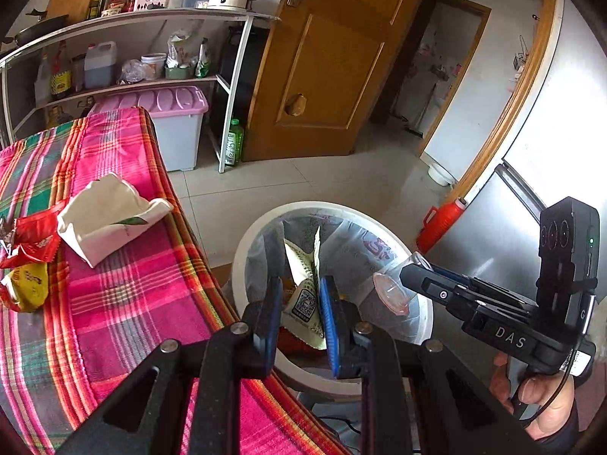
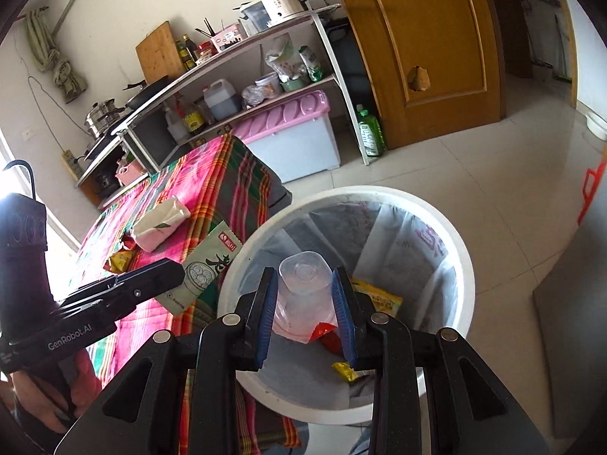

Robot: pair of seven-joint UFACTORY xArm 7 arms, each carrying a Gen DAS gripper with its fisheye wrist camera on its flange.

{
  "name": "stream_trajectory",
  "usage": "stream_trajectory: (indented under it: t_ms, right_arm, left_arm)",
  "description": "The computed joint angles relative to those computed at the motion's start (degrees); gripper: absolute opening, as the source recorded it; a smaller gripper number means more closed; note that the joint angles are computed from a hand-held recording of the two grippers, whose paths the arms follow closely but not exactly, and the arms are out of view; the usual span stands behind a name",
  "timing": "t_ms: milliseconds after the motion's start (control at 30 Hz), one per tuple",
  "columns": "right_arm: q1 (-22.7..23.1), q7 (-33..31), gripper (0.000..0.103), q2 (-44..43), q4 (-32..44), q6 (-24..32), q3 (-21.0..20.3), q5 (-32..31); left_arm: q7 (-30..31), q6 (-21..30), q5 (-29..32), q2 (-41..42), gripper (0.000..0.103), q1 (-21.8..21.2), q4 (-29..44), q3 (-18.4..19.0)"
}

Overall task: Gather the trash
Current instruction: 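Carry the wrapper and cup over the white bin and open both grippers, then move both open tools back to the red bag and cloth on the table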

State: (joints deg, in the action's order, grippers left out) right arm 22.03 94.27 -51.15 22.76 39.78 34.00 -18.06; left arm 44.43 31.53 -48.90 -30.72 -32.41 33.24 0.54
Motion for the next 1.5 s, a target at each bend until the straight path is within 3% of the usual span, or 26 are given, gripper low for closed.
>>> stream_trajectory:
  t_ms: [233, 333, 667, 1100, 1500]
  right_arm:
    - [1.5, -0.3, 0.034, 0.2, -2.7, -0.7, -1.6, 1.3]
    - [1.7, 0.0, 0.049, -0.1, -3.1, -0.4, -1.7, 1.4]
    - [2.6, 0.8, 0.05, -2.2, -2.7, 1.6, -0.8, 1.6]
    - [0.3, 0.1, 0.05, -0.3, 5.7, 6.6, 4.1, -1.9]
    - [-4.0, 0.3, 0.05, 5.1, 14.1, 6.2, 9.4, -6.5]
  left_arm:
    - [-1.7, -0.1, 1.2, 3.9, 0.027, -0.3, 1.2, -2.3]
    - [-2.4, 0.3, 1.7, 5.1, 0.029, -0.3, 1.7, -2.9]
    - [-2.2, 1.2, 1.5, 4.1, 0.03, 0.4, 1.7, -2.4]
    - [-1.2, 1.8, 2.1, -7.4, 0.03, 1.4, -3.1, 1.3]
    - [-3.5, 1.1, 7.6, -17.8, 0.03, 4.3, -7.8, 6.1]
